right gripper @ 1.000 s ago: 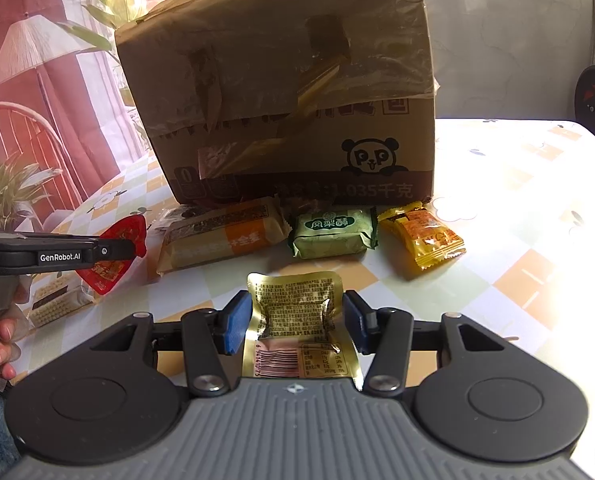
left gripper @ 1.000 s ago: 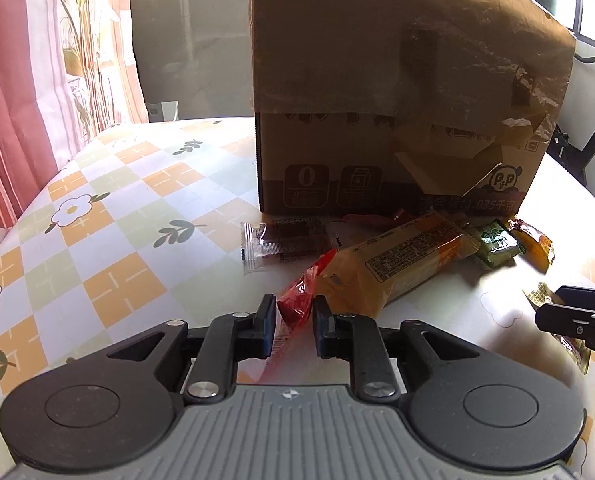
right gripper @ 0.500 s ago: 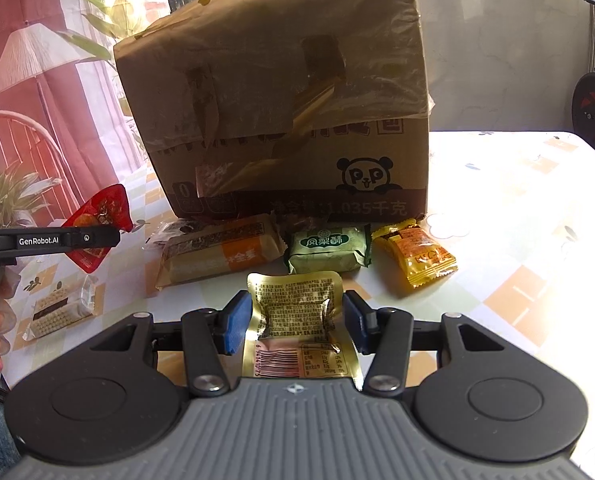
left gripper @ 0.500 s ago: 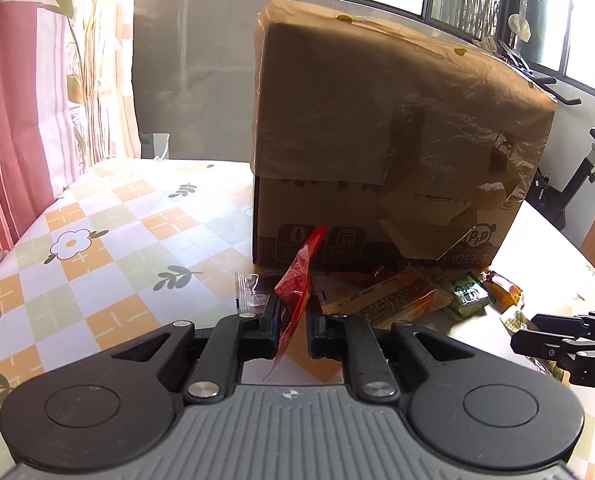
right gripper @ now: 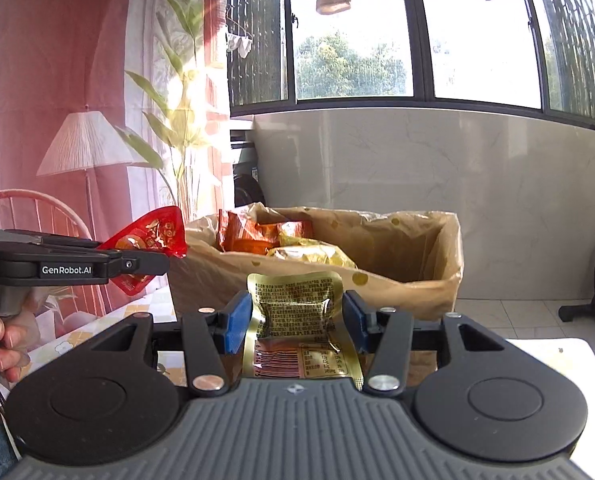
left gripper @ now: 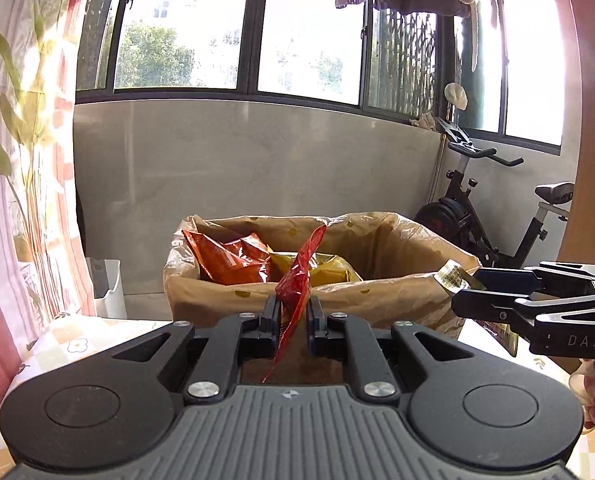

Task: Organize snacks
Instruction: 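Lift both packets and carry them over the cardboard box, then open both tools to drop the packets into the box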

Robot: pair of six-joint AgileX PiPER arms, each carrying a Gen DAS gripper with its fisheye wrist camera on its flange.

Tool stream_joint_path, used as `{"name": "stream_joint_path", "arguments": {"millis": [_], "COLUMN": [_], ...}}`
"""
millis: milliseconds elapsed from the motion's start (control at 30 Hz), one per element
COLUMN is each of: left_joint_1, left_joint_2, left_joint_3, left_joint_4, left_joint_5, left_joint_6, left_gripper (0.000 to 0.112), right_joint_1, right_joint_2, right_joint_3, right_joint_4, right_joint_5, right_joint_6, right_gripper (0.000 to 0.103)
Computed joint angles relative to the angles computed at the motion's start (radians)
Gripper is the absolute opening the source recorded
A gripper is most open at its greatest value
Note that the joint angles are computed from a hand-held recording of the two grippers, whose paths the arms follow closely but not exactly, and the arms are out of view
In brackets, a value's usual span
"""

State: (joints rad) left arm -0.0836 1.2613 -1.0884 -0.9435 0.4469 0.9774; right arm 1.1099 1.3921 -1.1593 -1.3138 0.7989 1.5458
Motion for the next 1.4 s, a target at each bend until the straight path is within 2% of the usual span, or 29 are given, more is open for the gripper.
{"name": "stream_joint_path", "arguments": {"millis": [133, 300, 400, 467, 533, 600, 733, 1033, 1167, 1400], "left_joint_1": [-0.073, -0.152, -0.172, -0.162, -0.155, -0.140, -0.071, 0.032, 0.073, 0.219], "left_joint_2": [0.135, 0.316, 0.368, 0.390, 0.402, 0.372, 0.329, 0.166, 0.086, -0.004], "left_joint_3": [-0.176, -0.392, -0.453, -0.480, -0.495, -0.448, -0.404, -0.243, -0.175, -0.077], "left_joint_4": [0.154, 0.521, 0.629, 0.596, 0.611, 0.596, 0.485, 0.352, 0.351, 0.198], "left_joint_5": [-0.027, -0.017, 0.003, 0.028, 0.046, 0.023, 0.073, 0.094, 0.110, 0.181], "left_joint_6": [-0.208, -0.575, -0.696, -0.680, -0.695, -0.672, -0.593, -0.416, -0.370, -0.195], "left_gripper": [0.014, 0.014, 0.014, 0.020, 0.047, 0.053, 0.054, 0.054, 0.054, 0.054], "right_joint_1": [-0.150, -0.313, -0.376, -0.392, -0.396, -0.398, -0.365, -0.252, -0.186, -0.087], "right_joint_2": [0.056, 0.163, 0.204, 0.214, 0.207, 0.190, 0.141, 0.038, 0.015, 0.005], "right_joint_3": [-0.125, -0.264, -0.307, -0.320, -0.311, -0.288, -0.237, -0.134, -0.103, -0.046], "right_joint_4": [0.031, 0.190, 0.309, 0.359, 0.371, 0.369, 0.309, 0.204, 0.165, 0.108], "right_joint_5": [-0.097, -0.168, -0.197, -0.190, -0.195, -0.213, -0.187, -0.146, -0.104, -0.042], "right_joint_6": [-0.145, -0.316, -0.388, -0.428, -0.435, -0.427, -0.358, -0.220, -0.175, -0.067], "right_gripper": [0.052, 0.053, 0.056, 0.058, 0.059, 0.064, 0.066, 0.066, 0.066, 0.066]}}
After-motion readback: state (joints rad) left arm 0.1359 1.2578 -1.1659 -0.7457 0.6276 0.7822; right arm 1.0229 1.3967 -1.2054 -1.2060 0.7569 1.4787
